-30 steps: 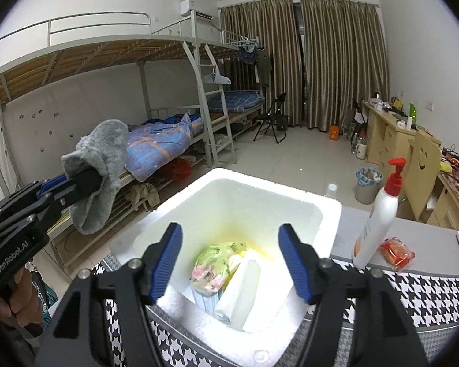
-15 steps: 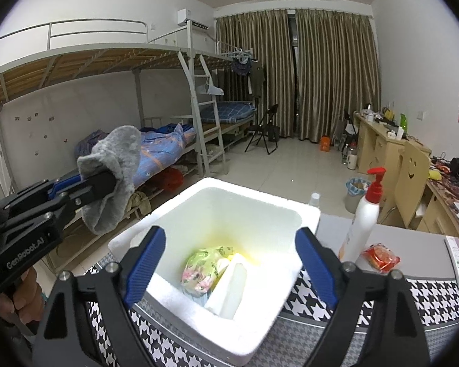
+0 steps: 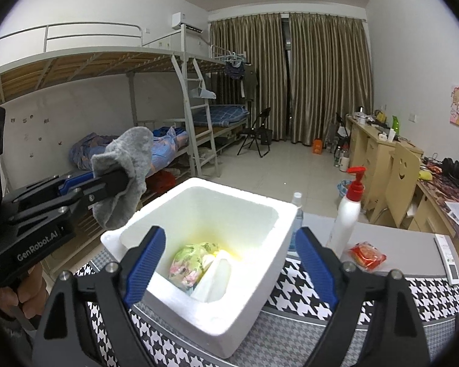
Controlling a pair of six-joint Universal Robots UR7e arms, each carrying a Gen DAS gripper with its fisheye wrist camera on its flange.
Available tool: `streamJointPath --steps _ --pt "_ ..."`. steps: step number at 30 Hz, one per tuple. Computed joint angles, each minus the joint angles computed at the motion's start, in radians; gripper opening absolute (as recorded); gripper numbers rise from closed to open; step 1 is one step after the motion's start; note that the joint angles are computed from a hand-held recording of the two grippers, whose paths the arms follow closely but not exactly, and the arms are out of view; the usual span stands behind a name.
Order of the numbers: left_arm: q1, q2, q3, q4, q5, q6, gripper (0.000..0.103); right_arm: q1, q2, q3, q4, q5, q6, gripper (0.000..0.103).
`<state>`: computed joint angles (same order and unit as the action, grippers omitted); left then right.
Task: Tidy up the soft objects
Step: 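Lower the grey sock into the foam box and open the left gripper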
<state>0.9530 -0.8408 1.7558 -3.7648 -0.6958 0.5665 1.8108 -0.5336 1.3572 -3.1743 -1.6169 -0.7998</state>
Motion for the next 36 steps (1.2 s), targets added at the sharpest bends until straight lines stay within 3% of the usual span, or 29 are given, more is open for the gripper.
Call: streamJointPath --steps 36 --pt "0.024 0.05 -0.093 0.186 -0.041 -0.067 0.021 -0.049 -0.052 0.059 -0.07 0.001 0.034 0.09"
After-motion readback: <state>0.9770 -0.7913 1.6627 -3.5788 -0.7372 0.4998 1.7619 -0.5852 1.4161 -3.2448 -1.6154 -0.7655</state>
